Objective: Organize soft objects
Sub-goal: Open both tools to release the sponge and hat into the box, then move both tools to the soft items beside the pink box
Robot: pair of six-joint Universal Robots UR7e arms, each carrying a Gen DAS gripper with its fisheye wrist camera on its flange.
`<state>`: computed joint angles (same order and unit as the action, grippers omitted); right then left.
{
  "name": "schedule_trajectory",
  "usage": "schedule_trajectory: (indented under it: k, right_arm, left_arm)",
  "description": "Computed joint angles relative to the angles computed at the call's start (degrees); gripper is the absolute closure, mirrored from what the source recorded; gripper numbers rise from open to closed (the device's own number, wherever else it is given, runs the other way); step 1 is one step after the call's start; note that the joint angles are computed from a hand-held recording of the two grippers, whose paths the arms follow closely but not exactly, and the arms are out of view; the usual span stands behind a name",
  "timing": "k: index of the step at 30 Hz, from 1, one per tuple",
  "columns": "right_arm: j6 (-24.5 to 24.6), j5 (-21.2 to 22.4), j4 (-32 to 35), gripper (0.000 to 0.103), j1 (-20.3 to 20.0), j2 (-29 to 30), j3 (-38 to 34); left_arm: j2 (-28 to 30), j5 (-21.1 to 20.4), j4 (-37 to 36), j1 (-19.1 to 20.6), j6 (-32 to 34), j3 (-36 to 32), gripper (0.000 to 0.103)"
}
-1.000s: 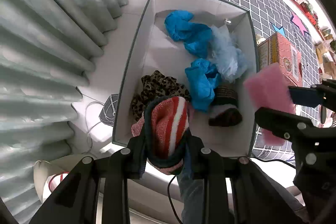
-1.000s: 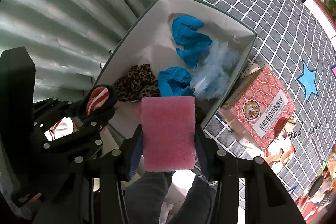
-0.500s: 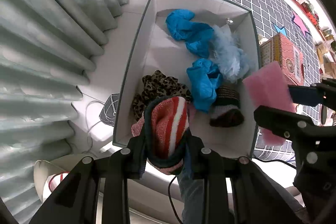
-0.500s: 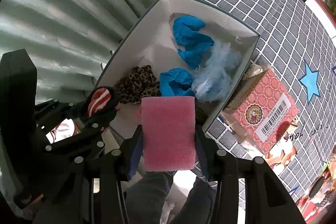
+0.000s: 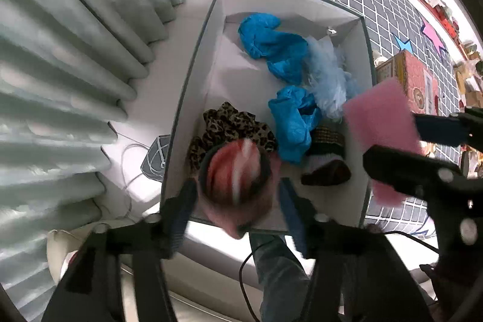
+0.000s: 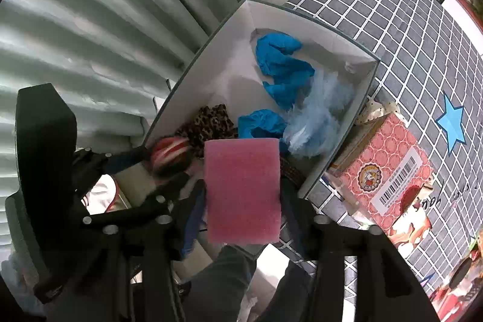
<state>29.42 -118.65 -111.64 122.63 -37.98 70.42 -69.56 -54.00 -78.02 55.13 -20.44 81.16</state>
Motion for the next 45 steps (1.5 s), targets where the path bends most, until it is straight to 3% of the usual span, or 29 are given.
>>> schedule_trajectory:
  k: [1, 2, 6, 9, 14, 19, 26, 34, 42, 45]
  right_arm:
    - [0.05, -0.27, -0.51, 0.025, 0.08, -0.19, 0.27]
    - [0.12, -0.38, -1.25, 0.024, 0.11, -0.48, 0.69]
    - [0.85, -0.79, -1.83, 0.024, 0.04, -1.13, 1.28]
    - [1.17, -1.49, -2.55, 0.024, -0.08, -1.9, 2.09]
    - [3.35, -2.02, -4.03, 0.024, -0.28, -3.97, 3.33]
    - [5.41, -6.12, -6.65, 0.024, -0.87, -7.97, 5.98]
    - [13.41, -10.25, -5.08, 0.024, -5.15, -15.41, 12.06]
    - [19.24, -5.11, -6.99, 0.024, -13.45, -23.28, 21.74]
    - [17.04, 1.75, -12.86, 0.024, -20.56, -25.14, 27.42]
    - [15.84, 3.22, -14.44, 0.024, -22.15, -24.46, 27.89]
  left_arm:
    - [0.05, -0.06, -0.2, 0.01, -0.12, -0.02, 0.023]
    - [0.09, -0.32, -0.3, 0.07, -0.4, -0.14, 0.02]
    - [0.62, -1.1, -0.28, 0.31, -1.22, -0.75, 0.015]
    - [0.87, -1.23, -0.21, 0.09, -0.69, -0.8, 0.0]
    - [1.31, -1.73, -0.75, -0.22, -0.14, -1.02, 0.0]
    - [2.17, -2.79, -1.71, -0.46, -0.05, -2.44, 0.0]
    - [4.47, -3.66, -3.55, -1.87, 2.89, -4.71, 0.0]
    - [10.56, -8.47, -0.5, -2.79, 4.71, -12.35, 0.0]
    - [23.25, -10.6, 6.08, -5.28, 8.25, -26.83, 0.0]
    - [27.41, -8.92, 7.64, -6.16, 9.25, -30.53, 0.0]
